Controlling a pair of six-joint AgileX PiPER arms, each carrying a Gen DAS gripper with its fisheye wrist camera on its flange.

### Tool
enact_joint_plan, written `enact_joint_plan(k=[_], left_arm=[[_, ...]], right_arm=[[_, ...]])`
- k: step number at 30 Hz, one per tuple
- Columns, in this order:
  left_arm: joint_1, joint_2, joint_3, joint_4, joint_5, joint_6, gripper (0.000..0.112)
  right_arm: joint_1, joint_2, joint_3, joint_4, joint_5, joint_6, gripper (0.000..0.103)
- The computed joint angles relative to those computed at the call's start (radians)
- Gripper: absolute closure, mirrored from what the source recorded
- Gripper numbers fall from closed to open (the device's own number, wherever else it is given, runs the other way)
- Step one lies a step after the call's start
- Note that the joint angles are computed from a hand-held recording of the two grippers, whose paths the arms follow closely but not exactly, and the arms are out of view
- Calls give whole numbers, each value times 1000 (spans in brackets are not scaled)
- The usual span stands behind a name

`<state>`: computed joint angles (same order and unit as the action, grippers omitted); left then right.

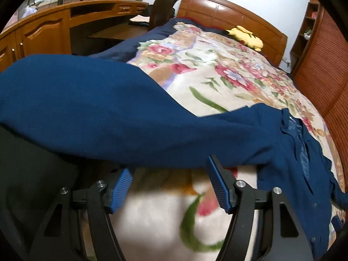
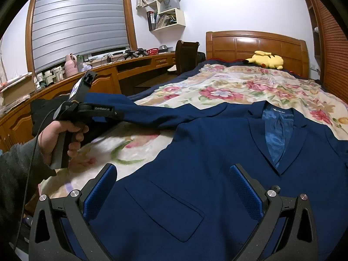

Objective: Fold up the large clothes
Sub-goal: 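Reach the left tool to the jacket sleeve nearest it and grasp it, then carry the held sleeve across the jacket front and open the left tool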

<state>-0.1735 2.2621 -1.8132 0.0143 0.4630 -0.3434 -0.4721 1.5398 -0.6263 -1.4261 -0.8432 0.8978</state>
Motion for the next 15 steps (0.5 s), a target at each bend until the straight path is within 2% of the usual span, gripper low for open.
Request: enact_joint_plan(k=[3,7,9,11,15], left_arm=[[15,35,-78,-18,39,-2,45],[18,94,-186,0,105,-8,74],[20,91,-177,0,95,-5,86],[19,83,-161,-9,80,15,105],[-15,29,-98,91,32,-37,109]], right_arm=[[-1,-8,8,2,-1,-1,0],[-10,-8,2,-18,-11,20,0],[-18,-5,-3,-30,-19,28,0],[-25,-6,-7,-37,-22,34,0],[-45,-17,-7,-47,-21,28,0]])
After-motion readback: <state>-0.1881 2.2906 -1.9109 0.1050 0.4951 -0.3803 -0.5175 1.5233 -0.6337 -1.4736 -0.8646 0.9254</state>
